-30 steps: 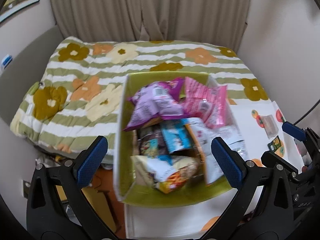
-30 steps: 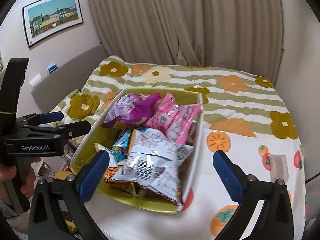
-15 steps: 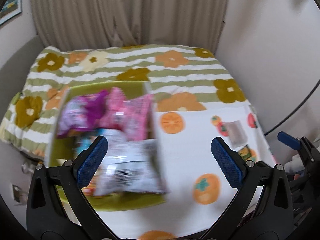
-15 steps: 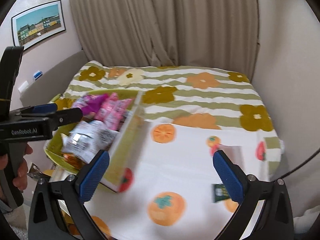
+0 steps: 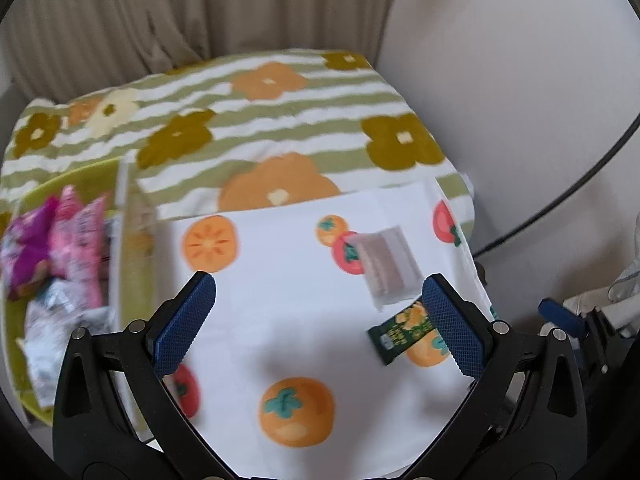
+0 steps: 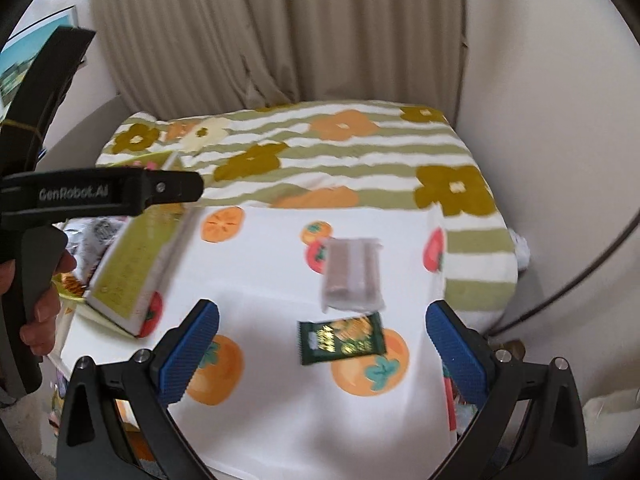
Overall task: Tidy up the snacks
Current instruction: 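Move both tools toward the brown packet and green cracker packet, then grasp the translucent brown packet with the left gripper while the right grasps the green cracker packet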
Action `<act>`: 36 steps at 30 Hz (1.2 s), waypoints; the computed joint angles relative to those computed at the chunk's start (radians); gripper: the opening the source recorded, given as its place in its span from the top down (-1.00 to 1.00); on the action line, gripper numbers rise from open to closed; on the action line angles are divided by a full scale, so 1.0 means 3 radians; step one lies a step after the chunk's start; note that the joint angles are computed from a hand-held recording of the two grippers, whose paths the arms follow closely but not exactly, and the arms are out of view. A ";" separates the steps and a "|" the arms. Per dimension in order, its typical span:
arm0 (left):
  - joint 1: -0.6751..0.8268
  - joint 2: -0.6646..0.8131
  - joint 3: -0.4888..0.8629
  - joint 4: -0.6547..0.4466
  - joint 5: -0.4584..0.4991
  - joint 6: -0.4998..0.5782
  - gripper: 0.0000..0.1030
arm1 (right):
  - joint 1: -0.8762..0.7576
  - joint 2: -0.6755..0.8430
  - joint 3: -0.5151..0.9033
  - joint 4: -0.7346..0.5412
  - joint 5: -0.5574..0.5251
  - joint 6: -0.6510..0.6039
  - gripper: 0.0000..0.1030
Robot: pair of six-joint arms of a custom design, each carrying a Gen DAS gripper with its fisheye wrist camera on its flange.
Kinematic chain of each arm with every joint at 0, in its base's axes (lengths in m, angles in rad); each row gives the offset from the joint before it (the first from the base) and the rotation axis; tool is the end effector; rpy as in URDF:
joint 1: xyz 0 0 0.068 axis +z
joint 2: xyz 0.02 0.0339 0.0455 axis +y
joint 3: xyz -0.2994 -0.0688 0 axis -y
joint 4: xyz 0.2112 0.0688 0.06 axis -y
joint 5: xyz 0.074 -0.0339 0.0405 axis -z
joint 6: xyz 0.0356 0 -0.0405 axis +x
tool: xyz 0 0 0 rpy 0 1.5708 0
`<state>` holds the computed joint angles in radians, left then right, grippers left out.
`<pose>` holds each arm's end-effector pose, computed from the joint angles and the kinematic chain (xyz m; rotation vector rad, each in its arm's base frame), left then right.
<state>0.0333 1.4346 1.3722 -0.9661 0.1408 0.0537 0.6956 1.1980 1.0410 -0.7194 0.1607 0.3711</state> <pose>0.2503 0.0033 0.3633 0.0772 2.5895 -0.1512 0.1562 0.1230 0.3347 -0.3255 2.4303 0.2810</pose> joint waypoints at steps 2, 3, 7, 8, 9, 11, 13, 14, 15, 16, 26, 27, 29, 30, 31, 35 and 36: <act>-0.0131 0.0139 -0.0006 0.0087 -0.0028 -0.0045 -0.99 | -0.0133 0.0005 -0.0145 0.0092 -0.0083 0.0018 -1.00; -0.0202 0.0232 -0.0006 0.0139 -0.0038 -0.0068 -0.99 | -0.0162 0.0020 -0.0204 0.0138 -0.0088 0.0043 -1.00; -0.0382 0.0676 0.0012 0.0358 -0.0015 -0.0106 -0.99 | -0.0201 0.0203 -0.0478 0.0429 -0.0027 0.0357 -1.00; -0.0406 0.0785 0.0023 0.0396 0.0001 -0.0105 -0.99 | -0.0181 0.0281 -0.0512 0.0476 0.0022 0.0480 -1.00; -0.0432 0.0895 0.0037 0.0436 0.0008 -0.0109 -0.99 | -0.0174 0.0392 -0.0558 0.0549 0.0064 0.0625 -1.00; -0.0469 0.1103 0.0084 0.0501 0.0037 -0.0107 -0.99 | -0.0132 0.0648 -0.0605 0.0663 0.0184 0.0900 -1.00; -0.0496 0.1277 0.0139 0.0545 0.0053 -0.0105 -0.99 | -0.0121 0.0869 -0.0613 0.0749 0.0297 0.1076 -1.00; -0.0507 0.1357 0.0160 0.0572 0.0063 -0.0103 -0.99 | -0.0111 0.0991 -0.0619 0.0809 0.0349 0.1185 -1.00; -0.0520 0.1439 0.0184 0.0587 0.0072 -0.0098 -0.99 | -0.0103 0.1118 -0.0616 0.0877 0.0388 0.1287 -1.00; -0.0536 0.1538 0.0230 0.0591 0.0079 -0.0087 -0.99 | -0.0091 0.1244 -0.0593 0.0907 0.0431 0.1367 -1.00; -0.0695 0.1872 0.0211 0.0746 0.0000 -0.0033 -0.99 | 0.0008 0.1652 -0.0530 0.0708 0.0619 0.1588 -0.99; -0.0718 0.1887 0.0195 0.0769 -0.0013 -0.0058 -0.99 | 0.0004 0.1618 -0.0553 0.0674 0.0609 0.1592 -0.99; -0.0753 0.1911 0.0179 0.0799 -0.0036 -0.0103 -0.99 | 0.0004 0.1548 -0.0587 0.0571 0.0625 0.1592 -0.99; -0.0775 0.1935 0.0187 0.0800 -0.0067 -0.0126 -0.99 | -0.0001 0.1495 -0.0625 0.0544 0.0625 0.1579 -0.97; -0.0787 0.1954 0.0193 0.0806 -0.0085 -0.0141 -0.99 | -0.0015 0.1438 -0.0674 0.0565 0.0600 0.1558 -0.93; -0.0838 0.2035 0.0227 0.0843 -0.0144 -0.0194 -0.99 | -0.0059 0.1298 -0.0783 0.0644 0.0526 0.1476 -0.75; -0.0845 0.2044 0.0216 0.0872 -0.0146 -0.0201 -0.99 | -0.0059 0.1283 -0.0791 0.0649 0.0523 0.1472 -0.70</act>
